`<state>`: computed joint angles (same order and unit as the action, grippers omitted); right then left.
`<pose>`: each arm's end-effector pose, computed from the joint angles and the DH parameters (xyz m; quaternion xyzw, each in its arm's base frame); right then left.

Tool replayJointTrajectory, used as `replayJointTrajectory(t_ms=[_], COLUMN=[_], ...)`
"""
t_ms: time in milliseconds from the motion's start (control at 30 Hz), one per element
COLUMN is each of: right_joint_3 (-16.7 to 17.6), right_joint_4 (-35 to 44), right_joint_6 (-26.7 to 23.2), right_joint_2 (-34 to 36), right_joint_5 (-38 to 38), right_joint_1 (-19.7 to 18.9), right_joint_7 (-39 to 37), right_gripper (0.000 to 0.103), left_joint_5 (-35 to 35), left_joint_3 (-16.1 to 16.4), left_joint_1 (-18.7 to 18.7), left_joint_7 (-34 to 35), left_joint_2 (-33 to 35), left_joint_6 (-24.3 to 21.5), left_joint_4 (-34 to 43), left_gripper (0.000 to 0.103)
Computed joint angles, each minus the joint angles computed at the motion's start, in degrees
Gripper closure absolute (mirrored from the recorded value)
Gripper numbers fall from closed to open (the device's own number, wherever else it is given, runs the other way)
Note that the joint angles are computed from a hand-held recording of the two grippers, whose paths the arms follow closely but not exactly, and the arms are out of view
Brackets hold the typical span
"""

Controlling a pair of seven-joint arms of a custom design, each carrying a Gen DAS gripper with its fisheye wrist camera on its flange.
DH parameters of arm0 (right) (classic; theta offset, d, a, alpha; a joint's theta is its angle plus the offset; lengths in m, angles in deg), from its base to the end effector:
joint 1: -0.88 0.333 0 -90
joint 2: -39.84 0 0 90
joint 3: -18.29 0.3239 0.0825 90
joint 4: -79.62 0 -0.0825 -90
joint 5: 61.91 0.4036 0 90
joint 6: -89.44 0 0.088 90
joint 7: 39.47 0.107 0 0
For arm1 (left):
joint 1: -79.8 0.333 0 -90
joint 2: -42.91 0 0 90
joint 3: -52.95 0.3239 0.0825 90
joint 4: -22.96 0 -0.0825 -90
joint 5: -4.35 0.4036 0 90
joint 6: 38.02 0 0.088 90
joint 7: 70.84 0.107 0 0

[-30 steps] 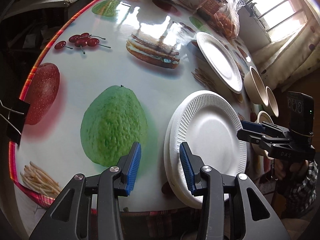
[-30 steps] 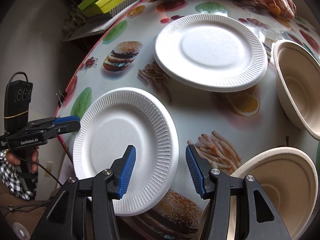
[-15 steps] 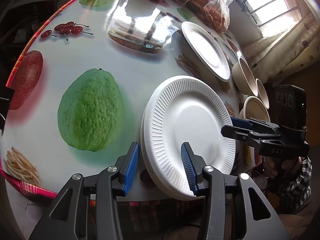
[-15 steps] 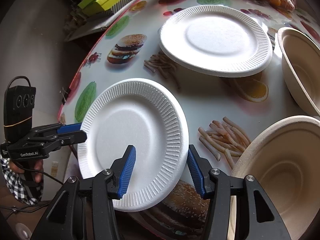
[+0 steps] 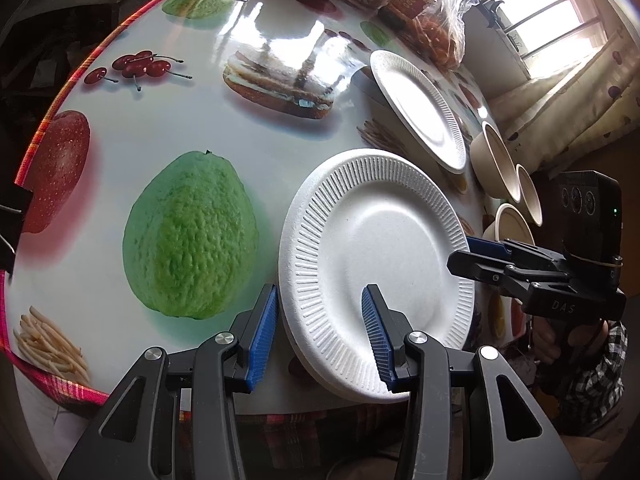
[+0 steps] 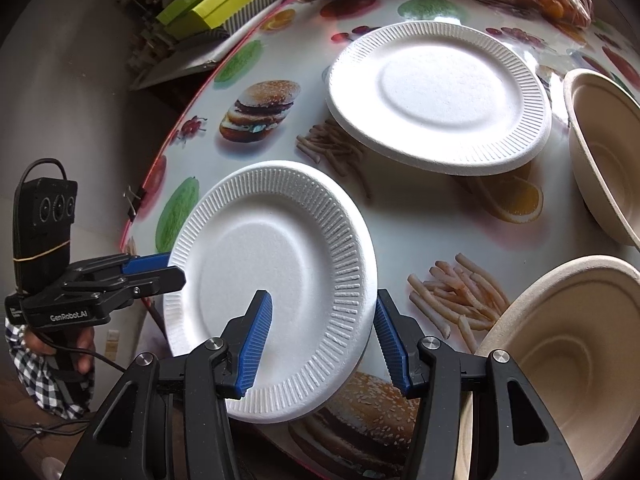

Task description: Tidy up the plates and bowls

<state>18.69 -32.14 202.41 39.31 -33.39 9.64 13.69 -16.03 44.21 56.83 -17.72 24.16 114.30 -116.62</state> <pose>0.5673 0.1225 0.4914 -0.8638 0.4489 0.1055 0.2029 0.4231 -0.2538 0.4820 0.7863 -0.5477 0.2822 0.0455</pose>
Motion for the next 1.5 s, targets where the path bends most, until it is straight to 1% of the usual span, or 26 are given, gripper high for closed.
replayJointTrajectory(t_ms=[167, 700, 933, 1200, 1267, 1300, 1400, 1433, 1500], right_joint_3=[0.53, 2.05, 2.38, 2.38, 2.35, 2.33, 2.22, 2.16, 2.01], right_joint_4=[1.3, 7.31, 8.59, 8.72, 8.49, 8.25, 7.5, 7.39, 6.98], right_joint_6=[0.68, 0.97, 1.34, 1.49, 1.71, 2.05, 2.71, 2.61, 2.75], right_joint_2=[1.1, 6.21, 7.55, 7.86, 7.62, 7.42, 6.62, 6.38, 5.79], right_joint_5=[0.24, 0.64, 0.35, 0.35, 0.46, 0.36, 0.62, 1.33, 2.3], right_joint_1=[0.66, 2.5, 2.89, 2.8, 2.73, 2.75, 2.61, 2.43, 2.16], right_joint_7=[0.57, 2.76, 3.78, 3.8, 3.67, 3.68, 3.39, 2.82, 2.21], right_gripper=[0.051, 0.051, 0.051, 0.051, 0.048, 0.044, 0.041, 0.038, 0.034], left_joint_5=[2.51, 6.89, 7.02, 5.85, 5.67, 5.93, 6.54, 6.82, 8.82], left_joint_3=[-0.17, 0.99, 1.26, 1.24, 1.18, 1.08, 0.89, 0.81, 0.1], left_joint_1=[1.49, 5.69, 6.72, 6.9, 7.0, 7.14, 7.34, 7.4, 8.04], left_joint_7=[-1.21, -1.68, -0.73, 0.88, 0.86, 0.7, 0.16, -0.12, -1.81], left_joint_2=[-0.1, 1.09, 2.0, 2.82, 2.61, 2.47, 1.9, 1.67, 1.13], left_joint_6=[-0.63, -1.74, -2.2, -2.16, -1.91, -1.91, -1.72, -1.56, -1.65], left_joint_4=[0.19, 2.08, 3.06, 3.35, 3.07, 2.98, 2.6, 2.43, 2.28], left_gripper=[0.059, 0.059, 0.059, 0.059, 0.059, 0.059, 0.059, 0.059, 0.059])
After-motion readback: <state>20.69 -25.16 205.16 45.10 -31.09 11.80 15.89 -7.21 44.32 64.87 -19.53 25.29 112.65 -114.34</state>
